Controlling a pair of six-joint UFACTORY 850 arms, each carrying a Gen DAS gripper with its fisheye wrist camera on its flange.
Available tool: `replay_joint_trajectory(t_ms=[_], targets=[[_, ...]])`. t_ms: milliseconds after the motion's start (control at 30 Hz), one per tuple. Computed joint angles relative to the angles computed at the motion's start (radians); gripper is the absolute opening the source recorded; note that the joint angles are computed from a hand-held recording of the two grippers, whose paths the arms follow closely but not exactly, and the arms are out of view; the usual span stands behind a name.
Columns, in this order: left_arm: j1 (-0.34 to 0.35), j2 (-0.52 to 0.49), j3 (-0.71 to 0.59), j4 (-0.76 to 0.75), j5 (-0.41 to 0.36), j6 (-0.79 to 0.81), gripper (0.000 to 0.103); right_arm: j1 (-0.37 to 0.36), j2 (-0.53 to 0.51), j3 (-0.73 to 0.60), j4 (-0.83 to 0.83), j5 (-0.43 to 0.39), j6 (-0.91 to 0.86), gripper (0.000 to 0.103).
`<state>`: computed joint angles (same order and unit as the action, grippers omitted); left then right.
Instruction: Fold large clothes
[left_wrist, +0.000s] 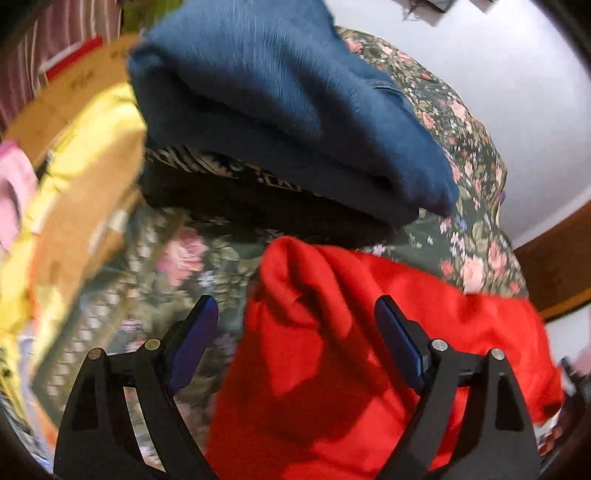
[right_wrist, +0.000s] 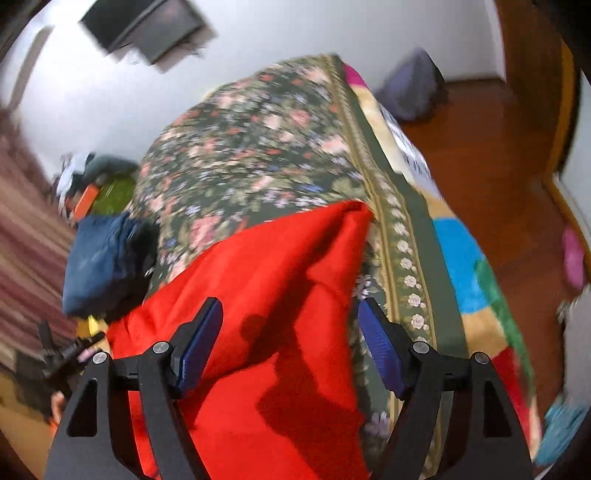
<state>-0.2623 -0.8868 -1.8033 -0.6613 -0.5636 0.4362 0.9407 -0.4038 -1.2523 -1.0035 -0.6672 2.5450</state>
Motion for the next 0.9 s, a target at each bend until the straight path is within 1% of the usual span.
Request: replay_joint_trajectory(t_ms=[67, 100, 167, 200, 267, 300, 367, 400, 433, 500, 533, 567, 600, 633, 667, 700, 733, 767, 833, 867, 900], targets=[[-0.002, -0.038, -0.048, -0.010, -0.016, -0.013, 0.086, -0.022, 0.007, 0.035, -0.032, 0.049, 0.083, 0.073], [-0.005, -0.054, -0.068, 0.009, -0.015, -0.039, 0.086, -0.029, 0.008, 0.043, -0.046, 0.067, 0.109, 0.073], [-0.014, -0.087, -0.107, 0.084, -0.008, -0.116, 0.086, -0.052, 0.016, 0.077, -0.117, 0.137, 0.199, 0.073], [-0.015, -0.111, -0.131, 0.118, -0.022, -0.155, 0.086, -0.065, 0.013, 0.089, -0.163, 0.178, 0.251, 0.073], [-0.008, -0.146, -0.162, 0.114, -0.074, -0.167, 0.086, -0.081, 0.005, 0.099, -0.239, 0.231, 0.320, 0.073], [0.000, -0.166, -0.179, 0.082, -0.122, -0.151, 0.087, -0.085, 0.001, 0.098, -0.260, 0.241, 0.337, 0.075], [0.027, -0.193, -0.188, -0.055, -0.215, -0.093, 0.087, -0.083, -0.021, 0.067, -0.209, 0.215, 0.267, 0.076], [0.038, -0.197, -0.182, -0.111, -0.241, -0.080, 0.087, -0.085, -0.027, 0.056, -0.191, 0.211, 0.240, 0.079], [0.052, -0.208, -0.183, -0.171, -0.284, -0.070, 0.087, -0.083, -0.033, 0.044, -0.166, 0.203, 0.208, 0.079], [0.063, -0.207, -0.171, -0.224, -0.310, -0.035, 0.086, -0.082, -0.043, 0.025, -0.122, 0.183, 0.148, 0.080], [0.063, -0.201, -0.162, -0.230, -0.313, -0.011, 0.081, -0.079, -0.047, 0.018, -0.114, 0.173, 0.128, 0.080], [0.061, -0.188, -0.145, -0.231, -0.304, 0.012, 0.077, -0.079, -0.047, 0.018, -0.116, 0.168, 0.124, 0.077], [0.058, -0.166, -0.117, -0.234, -0.285, 0.043, 0.070, -0.074, -0.047, 0.015, -0.118, 0.156, 0.122, 0.072], [0.053, -0.143, -0.089, -0.234, -0.262, 0.072, 0.058, -0.068, -0.045, 0.015, -0.131, 0.142, 0.132, 0.066], [0.044, -0.110, -0.052, -0.227, -0.220, 0.109, 0.052, -0.057, -0.039, 0.022, -0.166, 0.128, 0.164, 0.049], [0.034, -0.091, -0.035, -0.203, -0.184, 0.121, 0.042, -0.061, -0.041, 0.019, -0.198, 0.135, 0.189, 0.031], [0.019, -0.062, -0.007, -0.162, -0.128, 0.143, 0.028, -0.060, -0.031, 0.032, -0.255, 0.147, 0.245, 0.024], [-0.003, -0.023, 0.033, -0.096, -0.054, 0.159, 0.021, -0.057, -0.025, 0.038, -0.296, 0.145, 0.288, 0.017], [-0.031, 0.035, 0.094, -0.034, 0.045, 0.185, 0.019, -0.041, -0.013, 0.036, -0.350, 0.104, 0.325, 0.014], [-0.041, 0.069, 0.127, -0.033, 0.091, 0.213, 0.018, -0.034, -0.009, 0.025, -0.349, 0.081, 0.296, 0.014], [-0.047, 0.091, 0.146, -0.055, 0.113, 0.245, 0.018, -0.031, -0.009, 0.013, -0.351, 0.068, 0.279, 0.013]])
